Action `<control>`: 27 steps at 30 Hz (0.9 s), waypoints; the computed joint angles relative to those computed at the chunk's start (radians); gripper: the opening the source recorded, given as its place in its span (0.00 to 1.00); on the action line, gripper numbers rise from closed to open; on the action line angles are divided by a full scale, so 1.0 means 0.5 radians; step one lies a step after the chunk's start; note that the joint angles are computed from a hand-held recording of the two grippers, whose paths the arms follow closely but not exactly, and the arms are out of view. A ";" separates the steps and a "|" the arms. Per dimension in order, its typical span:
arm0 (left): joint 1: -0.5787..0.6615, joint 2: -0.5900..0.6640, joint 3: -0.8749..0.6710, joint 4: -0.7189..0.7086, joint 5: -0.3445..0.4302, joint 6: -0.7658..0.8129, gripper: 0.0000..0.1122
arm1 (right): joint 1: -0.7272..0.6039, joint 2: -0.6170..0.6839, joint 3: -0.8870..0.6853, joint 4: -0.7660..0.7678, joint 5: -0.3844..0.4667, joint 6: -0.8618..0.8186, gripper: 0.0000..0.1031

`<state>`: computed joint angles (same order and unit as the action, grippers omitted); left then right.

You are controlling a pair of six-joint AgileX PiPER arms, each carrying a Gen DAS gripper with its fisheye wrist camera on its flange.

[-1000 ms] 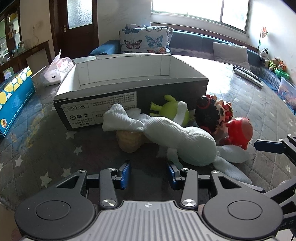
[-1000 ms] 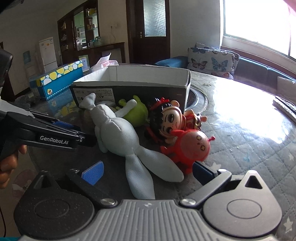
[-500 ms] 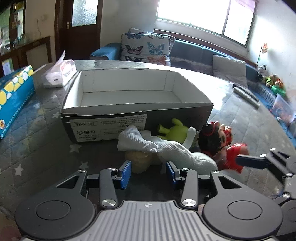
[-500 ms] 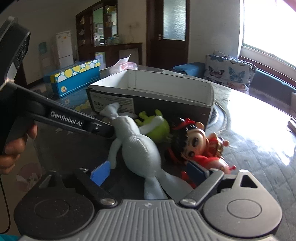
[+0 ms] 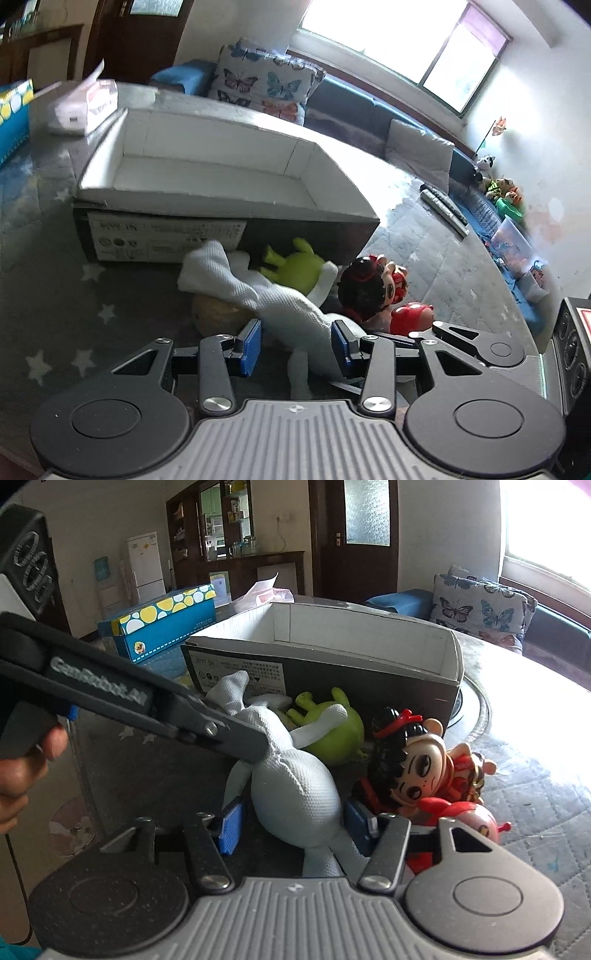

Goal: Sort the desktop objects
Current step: 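Grasp the white plush rabbit with the left gripper and lift it, then carry the rabbit over the white box and release it inside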

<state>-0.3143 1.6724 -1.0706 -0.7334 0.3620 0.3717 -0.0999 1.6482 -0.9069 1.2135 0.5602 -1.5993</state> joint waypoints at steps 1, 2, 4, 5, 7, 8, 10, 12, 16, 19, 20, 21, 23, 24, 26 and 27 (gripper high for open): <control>0.008 0.020 -0.010 -0.033 0.010 0.008 0.39 | -0.006 0.006 0.000 0.007 0.008 -0.005 0.52; 0.019 0.039 -0.017 -0.079 0.019 0.028 0.39 | -0.010 0.010 0.001 0.015 0.011 -0.010 0.50; 0.056 0.065 -0.021 -0.249 0.051 0.146 0.39 | -0.013 0.013 0.011 0.031 -0.001 -0.032 0.48; 0.076 0.078 -0.023 -0.331 0.070 0.202 0.39 | -0.020 0.013 0.018 0.043 0.000 -0.043 0.47; 0.115 0.095 -0.009 -0.564 0.110 0.410 0.36 | -0.031 0.009 0.032 0.060 0.006 -0.060 0.46; 0.134 0.104 -0.002 -0.675 0.133 0.511 0.34 | -0.034 0.002 0.040 0.069 0.006 -0.072 0.45; 0.155 0.096 0.019 -0.786 0.167 0.625 0.30 | -0.033 -0.018 0.064 0.100 -0.010 -0.105 0.44; 0.167 0.069 0.051 -0.857 0.179 0.724 0.27 | -0.036 -0.042 0.085 0.116 -0.016 -0.129 0.44; 0.222 -0.026 0.118 -1.016 0.249 0.915 0.23 | -0.060 -0.137 0.138 0.164 0.001 -0.206 0.43; 0.253 -0.097 0.146 -1.126 0.282 1.051 0.22 | -0.073 -0.203 0.136 0.183 0.022 -0.243 0.43; 0.263 -0.112 0.137 -1.143 0.295 1.067 0.22 | -0.074 -0.216 0.116 0.173 0.028 -0.237 0.43; 0.272 -0.124 0.124 -1.159 0.307 1.081 0.22 | -0.074 -0.229 0.095 0.163 0.034 -0.231 0.43; 0.285 -0.139 0.079 -1.194 0.314 1.119 0.22 | -0.074 -0.251 0.049 0.145 0.046 -0.218 0.43; 0.288 -0.139 0.052 -1.213 0.313 1.139 0.22 | -0.065 -0.248 -0.003 0.134 0.045 -0.209 0.43; 0.302 -0.128 -0.025 -1.235 0.312 1.162 0.22 | -0.044 -0.228 -0.113 0.110 0.044 -0.189 0.43; 0.311 -0.115 -0.064 -1.238 0.313 1.162 0.22 | -0.024 -0.205 -0.173 0.095 0.032 -0.188 0.43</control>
<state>-0.1591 1.6149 -1.1028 -1.3522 0.5187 0.9526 -0.1120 1.5459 -0.9934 1.2609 0.5761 -1.6933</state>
